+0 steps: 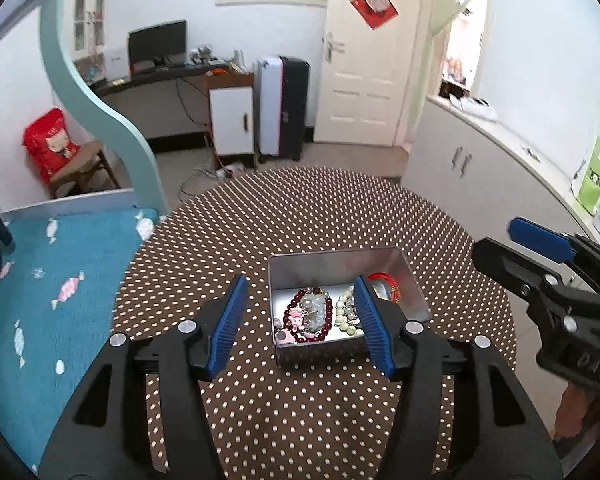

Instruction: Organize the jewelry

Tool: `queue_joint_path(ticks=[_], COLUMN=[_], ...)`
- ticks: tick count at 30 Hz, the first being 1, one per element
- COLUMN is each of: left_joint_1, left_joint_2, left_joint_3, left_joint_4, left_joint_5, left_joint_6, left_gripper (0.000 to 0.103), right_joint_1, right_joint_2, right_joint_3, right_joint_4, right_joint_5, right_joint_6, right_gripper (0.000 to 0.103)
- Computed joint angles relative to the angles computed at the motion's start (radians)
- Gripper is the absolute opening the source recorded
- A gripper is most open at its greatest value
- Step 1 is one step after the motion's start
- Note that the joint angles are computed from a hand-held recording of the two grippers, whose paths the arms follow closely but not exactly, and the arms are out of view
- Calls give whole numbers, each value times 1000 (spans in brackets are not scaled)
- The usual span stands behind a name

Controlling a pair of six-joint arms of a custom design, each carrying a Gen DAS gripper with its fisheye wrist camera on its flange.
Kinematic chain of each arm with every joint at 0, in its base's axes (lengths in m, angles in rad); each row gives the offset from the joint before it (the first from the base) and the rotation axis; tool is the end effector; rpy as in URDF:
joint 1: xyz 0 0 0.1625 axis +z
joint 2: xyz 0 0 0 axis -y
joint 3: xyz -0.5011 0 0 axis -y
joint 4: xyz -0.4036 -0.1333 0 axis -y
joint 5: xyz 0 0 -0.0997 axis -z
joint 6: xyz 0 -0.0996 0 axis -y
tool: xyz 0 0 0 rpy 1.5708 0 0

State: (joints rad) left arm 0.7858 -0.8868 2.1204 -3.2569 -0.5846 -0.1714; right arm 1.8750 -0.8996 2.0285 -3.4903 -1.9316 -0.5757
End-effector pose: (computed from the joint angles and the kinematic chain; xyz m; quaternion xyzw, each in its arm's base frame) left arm -0.2455 -0.5518 0.1642 0.1580 0.8504 -0.3877 0.3186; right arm 0.2795 -0.5627 0.1954 0.3242 -0.8509 0.3529 0.2153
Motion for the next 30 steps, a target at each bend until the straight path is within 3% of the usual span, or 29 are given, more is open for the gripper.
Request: queue_joint_path(ticks=[12,15,20,30], left_joint_1=[-187,-234,-277,-324], left_joint_2=[-60,-56,-57,-61], left_joint_3=[122,145,165,213], left_joint_4=[-86,-127,-121,-77], left_joint_5=[175,237,273,288], left_joint_6=[-49,-47,-66,-155], left_gripper=[68,69,69,73], right_joint_1=[70,76,81,71], right_joint_2=[-48,-57,-66,-89], right_joint_3=[147,173,202,254], right_joint_4=[-305,-357,-432,-474], right_joint_5=[-58,-48,-48,-56], right_joint_6=[-88,-100,-115,-97], right_gripper=[91,92,94,96])
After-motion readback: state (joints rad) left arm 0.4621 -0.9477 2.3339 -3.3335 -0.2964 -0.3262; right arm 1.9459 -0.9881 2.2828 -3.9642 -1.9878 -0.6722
